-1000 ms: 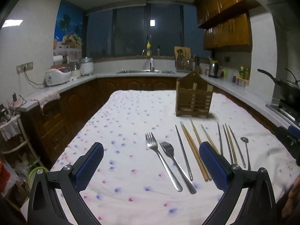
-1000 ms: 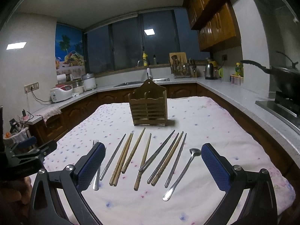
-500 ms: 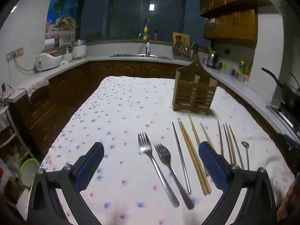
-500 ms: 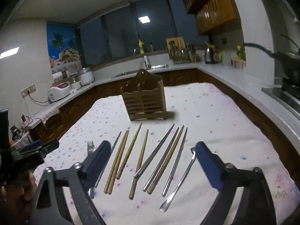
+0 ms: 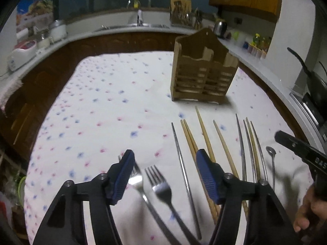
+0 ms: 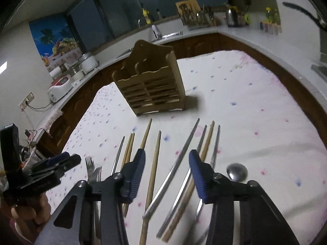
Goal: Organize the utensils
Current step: 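Grasp a thin metal stick with the left tool while the right tool grasps another metal stick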
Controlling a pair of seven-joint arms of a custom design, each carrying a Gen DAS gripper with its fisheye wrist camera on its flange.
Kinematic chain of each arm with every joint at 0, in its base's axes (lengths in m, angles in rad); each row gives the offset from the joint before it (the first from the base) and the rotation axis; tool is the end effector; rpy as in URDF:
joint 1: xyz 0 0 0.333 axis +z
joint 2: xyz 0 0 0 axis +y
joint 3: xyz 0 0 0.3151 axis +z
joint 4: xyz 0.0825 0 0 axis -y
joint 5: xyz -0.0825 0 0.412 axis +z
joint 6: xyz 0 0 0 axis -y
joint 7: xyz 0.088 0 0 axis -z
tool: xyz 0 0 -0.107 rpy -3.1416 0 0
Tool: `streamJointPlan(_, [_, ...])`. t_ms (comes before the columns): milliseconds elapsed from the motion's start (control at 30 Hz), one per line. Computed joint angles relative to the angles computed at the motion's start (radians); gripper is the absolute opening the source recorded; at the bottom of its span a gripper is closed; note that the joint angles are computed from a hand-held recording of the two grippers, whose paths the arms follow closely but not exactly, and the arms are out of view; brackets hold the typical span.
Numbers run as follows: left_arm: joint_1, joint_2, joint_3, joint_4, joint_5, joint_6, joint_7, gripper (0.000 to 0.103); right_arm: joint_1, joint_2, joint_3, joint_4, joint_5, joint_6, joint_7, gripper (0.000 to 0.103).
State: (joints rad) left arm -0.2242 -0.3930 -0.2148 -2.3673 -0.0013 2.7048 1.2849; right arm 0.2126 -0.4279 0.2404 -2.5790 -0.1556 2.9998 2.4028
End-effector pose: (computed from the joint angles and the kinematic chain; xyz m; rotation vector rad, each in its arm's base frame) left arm 0.4539 -0.2233 0.5440 -1.7039 2.0153 -0.8612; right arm 0.4192 0.2222 0.4846 -1.4606 1.8074 -0.3739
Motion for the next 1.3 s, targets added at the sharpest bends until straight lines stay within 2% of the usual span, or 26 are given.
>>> streamJointPlan(100, [-0.014,0.068,0.018,0.069,-0.025,-0.034,0.044,0.052,0.049,0.083,-0.066,0.063,0.04,-0.013,-0.064,0.034])
streamJointPlan(167, [-0.016,0.113,0.022,0.108,-0.038,-0.052,0.07,0.043,0.093,0.146,-0.118,0.114,0.092,-0.042,-0.129,0.028])
streamJointPlan(200, [-0.019,0.132,0.027,0.128,-0.052,-0.068,0.091,0.039,0.1,0.168,-0.128,0.133,0.11,-0.058,-0.148,0.027])
streamJointPlan(333, [-0.011,0.246,0.024,0.23,-0.073,-0.108,0.139,0.036,0.128,0.241,-0.163,0.19,0.201,-0.107,-0.237,0.021])
streamJointPlan(533, [0.0,0.346,0.014,0.325,-0.107,-0.173,0.187,0.036,0.114,0.301,-0.161,0.239,0.247,-0.164,-0.289,0.021])
streamJointPlan(667, [0.007,0.389,0.008,0.367,-0.122,-0.21,0.211,0.035,0.094,0.314,-0.153,0.25,0.222,-0.191,-0.262,0.02])
streamJointPlan(833, [0.012,0.447,0.003,0.425,-0.12,-0.274,0.206,0.023,0.088,0.345,-0.156,0.286,0.217,-0.219,-0.284,0.018])
streamJointPlan(1133, [0.005,0.511,-0.004,0.501,-0.064,-0.32,0.181,0.015,0.081,0.394,-0.156,0.347,0.159,-0.244,-0.29,0.018])
streamJointPlan(1167, [0.003,0.516,-0.004,0.51,-0.056,-0.328,0.178,0.013,0.081,0.398,-0.156,0.354,0.143,-0.251,-0.29,0.014])
streamJointPlan(1200, [-0.001,0.516,-0.004,0.508,-0.037,-0.324,0.171,0.008,0.08,0.402,-0.155,0.361,0.112,-0.261,-0.272,0.012])
streamJointPlan(1300, [-0.003,0.506,-0.005,0.488,-0.019,-0.3,0.169,0.007,0.08,0.397,-0.153,0.349,0.054,-0.248,-0.229,0.01])
